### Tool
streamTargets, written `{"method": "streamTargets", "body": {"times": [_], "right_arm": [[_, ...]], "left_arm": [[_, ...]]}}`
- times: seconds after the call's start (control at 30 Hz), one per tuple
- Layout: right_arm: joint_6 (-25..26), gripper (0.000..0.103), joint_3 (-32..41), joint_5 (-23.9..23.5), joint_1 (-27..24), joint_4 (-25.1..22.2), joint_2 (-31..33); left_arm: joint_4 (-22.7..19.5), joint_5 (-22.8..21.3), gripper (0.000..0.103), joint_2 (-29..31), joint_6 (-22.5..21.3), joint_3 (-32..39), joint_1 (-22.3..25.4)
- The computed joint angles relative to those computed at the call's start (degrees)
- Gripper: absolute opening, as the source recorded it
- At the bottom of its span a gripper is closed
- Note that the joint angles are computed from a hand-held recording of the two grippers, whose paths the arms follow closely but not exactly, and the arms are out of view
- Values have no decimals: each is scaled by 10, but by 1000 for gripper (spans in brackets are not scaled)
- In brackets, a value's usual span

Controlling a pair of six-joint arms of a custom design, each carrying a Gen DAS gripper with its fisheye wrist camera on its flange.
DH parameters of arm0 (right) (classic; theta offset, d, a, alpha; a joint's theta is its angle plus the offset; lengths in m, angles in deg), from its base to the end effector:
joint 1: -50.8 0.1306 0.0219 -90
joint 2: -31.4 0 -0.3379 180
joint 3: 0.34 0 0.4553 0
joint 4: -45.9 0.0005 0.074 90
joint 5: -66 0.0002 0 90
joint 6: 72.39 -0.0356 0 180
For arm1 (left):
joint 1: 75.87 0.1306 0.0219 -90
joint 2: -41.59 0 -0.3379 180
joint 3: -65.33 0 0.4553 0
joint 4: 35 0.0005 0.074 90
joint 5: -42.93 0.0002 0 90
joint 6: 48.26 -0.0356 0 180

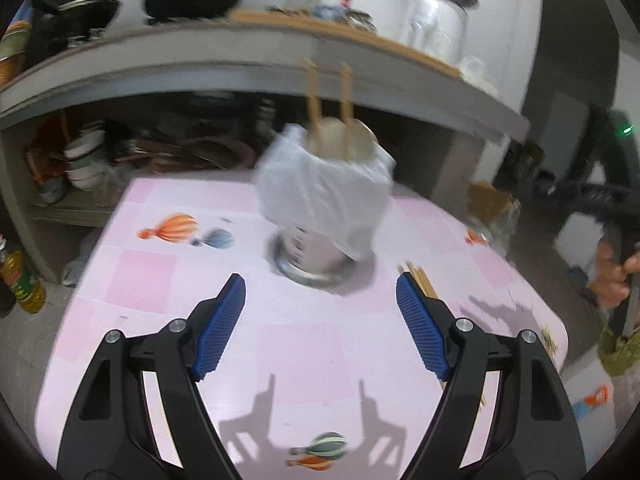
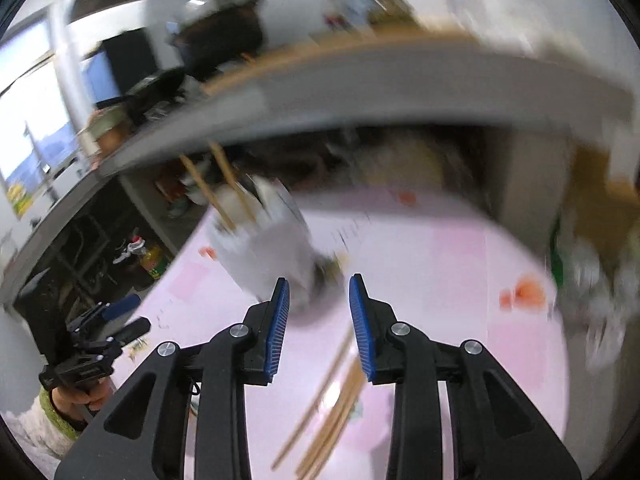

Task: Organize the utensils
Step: 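Move both open tools down toward the loose wooden chopsticks on the table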

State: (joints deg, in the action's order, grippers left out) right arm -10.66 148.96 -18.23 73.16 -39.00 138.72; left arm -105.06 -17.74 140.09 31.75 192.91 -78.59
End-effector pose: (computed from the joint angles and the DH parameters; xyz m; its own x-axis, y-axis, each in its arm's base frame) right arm 0.5018 0.2020 0.6831 -0.7017 0.2209 -0.6774 0.0249 0.9577 0.2865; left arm 0.5474 -0.0440 0.6170 -0.5739 0.1787 -0.7992 0.5182 0.8349 -0.1854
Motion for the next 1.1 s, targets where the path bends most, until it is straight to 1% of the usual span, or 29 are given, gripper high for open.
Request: {"method": "streamTargets", "body": {"times": [0.07,0.17,0.23,0.3,0.33,0.5,0.57,0.67,0.77,0.83,0.97,1.03,1.1], "right_arm": [[-30,31,-98,-15,-9,23,-43],[-47,31,-158,-30,-18,32,-57],[-48,30,-178,-37,-21,33,-54],[-42,29,-185,-36,-21,33,-44],[-42,29,-187,-44,-22,36,-40],[-33,21,-199,-56,-24,43,-34],[-27,18,-197,-59,-25,43,-30],[-15,14,-183,-55,-22,33,-16],[-9,11,-180,-60,-24,30,-9],[-8,10,-186,-64,-25,37,-10],[-2,8,-186,-56,-24,38,-11],[1,6,-176,-41,-22,21,-4],[1,5,-191,-42,-23,28,-13]], "left_arm": [[-9,-4,74,-2,-17,-11,-18],[-14,-10,74,-6,-26,-28,-39],[-18,-15,74,-5,-28,-34,-49],[-18,-24,74,-4,-29,-41,-60],[-20,-27,74,-2,-31,-42,-65],[-36,-50,74,13,-48,-47,-90],[-37,-55,71,17,-57,-49,-97],[-43,-61,66,26,-61,-45,-104],[-46,-63,61,35,-61,-38,-108],[-53,-63,56,45,-61,-30,-110],[-68,-53,48,65,-63,-9,-114],[-74,-49,44,77,-65,1,-119],[-84,-47,41,90,-68,15,-125]]}}
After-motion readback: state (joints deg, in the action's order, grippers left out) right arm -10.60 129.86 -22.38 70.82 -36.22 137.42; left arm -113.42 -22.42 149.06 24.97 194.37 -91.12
